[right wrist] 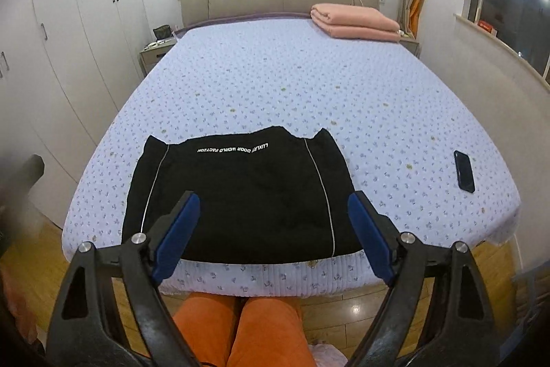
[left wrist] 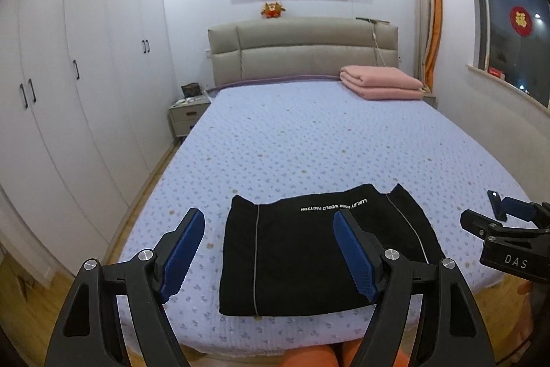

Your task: Fold large clothes

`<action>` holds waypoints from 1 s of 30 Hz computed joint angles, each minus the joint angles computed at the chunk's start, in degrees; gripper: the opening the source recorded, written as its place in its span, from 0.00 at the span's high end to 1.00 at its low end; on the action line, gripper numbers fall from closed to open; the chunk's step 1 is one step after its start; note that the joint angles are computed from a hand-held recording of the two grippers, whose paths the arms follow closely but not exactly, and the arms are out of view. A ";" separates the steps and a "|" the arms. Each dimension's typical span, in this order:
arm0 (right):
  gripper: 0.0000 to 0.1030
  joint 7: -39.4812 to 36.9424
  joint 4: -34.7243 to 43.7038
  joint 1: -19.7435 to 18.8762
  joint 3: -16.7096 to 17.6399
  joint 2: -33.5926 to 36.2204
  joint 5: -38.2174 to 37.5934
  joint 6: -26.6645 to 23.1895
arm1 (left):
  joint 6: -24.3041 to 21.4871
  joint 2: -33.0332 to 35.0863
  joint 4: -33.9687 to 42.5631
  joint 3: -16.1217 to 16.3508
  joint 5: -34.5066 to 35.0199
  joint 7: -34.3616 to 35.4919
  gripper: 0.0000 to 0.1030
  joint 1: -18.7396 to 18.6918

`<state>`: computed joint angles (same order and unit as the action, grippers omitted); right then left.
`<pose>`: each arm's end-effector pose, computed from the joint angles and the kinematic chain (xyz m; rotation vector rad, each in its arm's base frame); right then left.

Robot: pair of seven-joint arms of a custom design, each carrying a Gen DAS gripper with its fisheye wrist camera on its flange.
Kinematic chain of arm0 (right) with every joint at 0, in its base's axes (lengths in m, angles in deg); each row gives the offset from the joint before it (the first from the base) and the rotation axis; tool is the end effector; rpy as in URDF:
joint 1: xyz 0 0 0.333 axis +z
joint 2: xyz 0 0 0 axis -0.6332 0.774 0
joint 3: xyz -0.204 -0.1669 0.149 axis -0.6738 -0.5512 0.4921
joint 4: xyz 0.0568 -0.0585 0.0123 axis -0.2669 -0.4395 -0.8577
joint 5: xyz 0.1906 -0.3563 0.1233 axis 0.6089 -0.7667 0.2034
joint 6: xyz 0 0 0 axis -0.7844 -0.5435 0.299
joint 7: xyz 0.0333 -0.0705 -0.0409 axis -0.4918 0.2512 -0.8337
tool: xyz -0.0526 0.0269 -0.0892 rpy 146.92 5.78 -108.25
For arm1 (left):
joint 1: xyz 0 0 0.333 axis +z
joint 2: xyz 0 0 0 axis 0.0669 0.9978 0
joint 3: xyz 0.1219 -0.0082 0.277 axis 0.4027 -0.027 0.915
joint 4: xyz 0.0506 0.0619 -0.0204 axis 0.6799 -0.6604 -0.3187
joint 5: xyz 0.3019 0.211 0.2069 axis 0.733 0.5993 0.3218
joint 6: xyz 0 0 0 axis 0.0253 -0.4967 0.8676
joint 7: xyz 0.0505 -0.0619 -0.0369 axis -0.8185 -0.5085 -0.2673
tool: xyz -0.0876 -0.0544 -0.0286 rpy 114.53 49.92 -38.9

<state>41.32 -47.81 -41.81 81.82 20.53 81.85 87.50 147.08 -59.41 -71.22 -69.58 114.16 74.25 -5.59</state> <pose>0.4227 -0.0021 0.6765 -1.7594 1.7622 -0.7172 0.3896 -0.2379 0.6858 -1.6007 1.5841 -0.7968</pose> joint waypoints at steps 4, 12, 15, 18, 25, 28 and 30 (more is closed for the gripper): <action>0.15 0.37 -0.28 0.25 0.32 -0.57 -0.03 -0.01 | -0.11 -0.74 -0.57 -0.21 0.11 -0.89 0.23 0.12; 0.14 0.93 -0.51 0.74 0.79 -0.67 -0.03 0.76 | -0.29 -1.40 -0.94 -0.08 -0.17 -1.94 0.23 0.25; 0.13 0.79 -0.38 0.83 0.61 -0.61 0.00 0.97 | -0.07 -1.15 -0.79 -0.40 0.36 -2.40 0.23 0.59; 0.12 0.94 -0.15 0.70 0.55 -0.40 -0.03 0.90 | -0.68 -0.43 -0.32 -1.24 1.23 -3.11 0.23 0.88; 0.10 1.17 0.30 0.59 0.29 0.03 0.41 0.77 | -1.01 0.46 0.15 -1.06 1.11 -4.06 0.23 0.10; 0.09 1.25 0.12 0.31 0.44 0.13 0.01 0.88 | -0.93 0.54 0.04 -1.25 1.70 -4.50 0.23 0.22; 0.09 1.18 0.37 0.27 0.31 0.48 -0.11 0.53 | -0.48 0.31 -0.24 -1.20 1.90 -5.13 0.23 0.27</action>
